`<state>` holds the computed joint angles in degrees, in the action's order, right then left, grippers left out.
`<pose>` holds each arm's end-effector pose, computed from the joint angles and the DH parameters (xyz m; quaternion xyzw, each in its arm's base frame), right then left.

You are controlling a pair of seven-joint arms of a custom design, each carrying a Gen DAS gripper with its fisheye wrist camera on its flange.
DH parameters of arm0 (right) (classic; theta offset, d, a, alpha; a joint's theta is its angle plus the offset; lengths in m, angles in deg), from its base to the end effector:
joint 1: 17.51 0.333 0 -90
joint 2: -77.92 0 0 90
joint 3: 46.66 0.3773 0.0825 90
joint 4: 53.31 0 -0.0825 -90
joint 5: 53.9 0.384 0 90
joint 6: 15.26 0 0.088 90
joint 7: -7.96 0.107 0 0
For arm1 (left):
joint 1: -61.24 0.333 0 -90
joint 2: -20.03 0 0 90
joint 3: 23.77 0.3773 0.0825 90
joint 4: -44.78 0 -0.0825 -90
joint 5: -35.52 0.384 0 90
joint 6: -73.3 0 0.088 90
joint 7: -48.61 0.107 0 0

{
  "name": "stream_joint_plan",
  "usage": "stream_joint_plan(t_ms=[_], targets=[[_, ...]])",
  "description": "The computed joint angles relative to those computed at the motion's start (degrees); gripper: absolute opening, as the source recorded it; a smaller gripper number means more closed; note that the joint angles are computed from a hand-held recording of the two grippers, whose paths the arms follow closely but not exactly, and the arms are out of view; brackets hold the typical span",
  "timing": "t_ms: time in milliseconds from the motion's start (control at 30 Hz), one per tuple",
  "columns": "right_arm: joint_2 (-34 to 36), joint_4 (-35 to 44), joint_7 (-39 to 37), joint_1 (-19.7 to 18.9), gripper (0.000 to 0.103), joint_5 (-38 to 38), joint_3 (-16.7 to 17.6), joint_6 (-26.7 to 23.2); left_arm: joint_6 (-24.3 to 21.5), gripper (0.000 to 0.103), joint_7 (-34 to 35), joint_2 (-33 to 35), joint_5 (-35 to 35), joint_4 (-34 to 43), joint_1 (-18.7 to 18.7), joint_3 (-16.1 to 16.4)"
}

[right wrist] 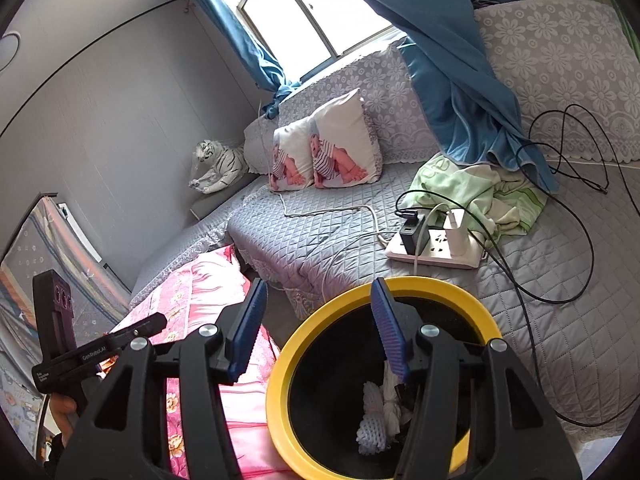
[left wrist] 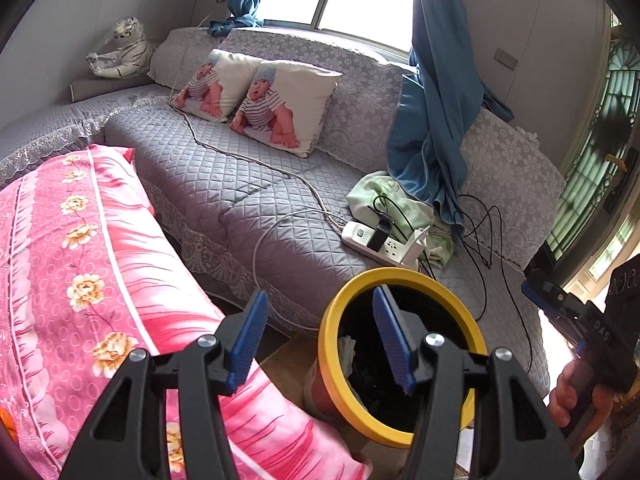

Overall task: Collect trash
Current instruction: 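Move both tools back over the trash on the bed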

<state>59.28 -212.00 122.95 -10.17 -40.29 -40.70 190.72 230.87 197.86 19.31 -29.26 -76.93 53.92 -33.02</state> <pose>0.3937 0.0664 0.5101 -0.4402 0.7163 -0.2370 0.4869 0.5585 -0.1283 0.5309 -0.5017 0.7459 -0.4258 0.1031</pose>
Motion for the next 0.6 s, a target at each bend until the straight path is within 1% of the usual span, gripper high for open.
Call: stream_joint_plan(t_ms=[67, 133, 167, 267, 300, 333, 400, 467, 500, 533, 567, 600], targets=[[0.84, 1.26, 1.05, 2.82, 0.051, -3.22, -2.29, -0.76, -0.35, 0.052, 1.69, -1.80, -1.53, -1.06, 0.91, 1.04], [1.94, 2.62, 3.31, 6.93, 0.055, -8.29, -6.01, -0.96, -0.04, 0.052, 3.15, -3.89, -2.23, -2.68, 1.63, 2.29], [2.55, 3.46, 4.28, 8.44, 0.056, -10.50, -7.17, -1.16, 0.08, 0.052, 4.04, -5.06, -2.50, -3.69, 1.98, 3.05], [4.59, 6.59, 4.81, 9.88, 0.056, -13.54, -6.48, -2.55, 0.93, 0.052, 6.36, -8.65, -2.78, -7.10, 3.07, 5.63], [5.39, 7.73, 5.66, 11.18, 0.056, -15.33, -7.25, -2.82, 0.91, 0.052, 6.59, -9.78, -2.47, -8.17, 3.56, 6.63], [6.30, 9.01, 7.32, 13.25, 0.056, -18.26, -9.02, -3.08, 1.02, 0.052, 6.73, -10.96, -2.06, -9.34, 4.12, 7.66], [8.29, 11.80, 11.72, 17.25, 0.056, -25.38, -12.76, -3.27, 1.81, 0.053, 6.85, -13.01, -1.31, -11.48, 5.17, 9.61], [10.31, 14.92, 15.35, 19.21, 0.056, -31.24, -14.15, -3.83, 2.37, 0.053, 6.55, -14.99, -0.68, -13.43, 6.34, 11.75], [11.55, 16.85, 18.25, 20.62, 0.056, -35.32, -15.44, -4.07, 2.33, 0.053, 6.31, -15.86, -0.32, -14.24, 6.92, 12.89], [12.82, 19.04, 22.70, 22.39, 0.056, -40.90, -17.39, -4.26, 2.31, 0.053, 5.89, -16.80, 0.25, -15.09, 7.56, 13.90], [14.28, 21.74, 29.04, 24.25, 0.056, -48.46, -19.77, -4.27, 2.30, 0.053, 5.64, -17.73, 0.79, -15.93, 8.12, 14.87], [16.02, 24.78, 35.61, 25.21, 0.056, -55.91, -21.18, -3.96, 2.24, 0.053, 5.50, -18.50, 1.35, -16.64, 8.65, 15.86]])
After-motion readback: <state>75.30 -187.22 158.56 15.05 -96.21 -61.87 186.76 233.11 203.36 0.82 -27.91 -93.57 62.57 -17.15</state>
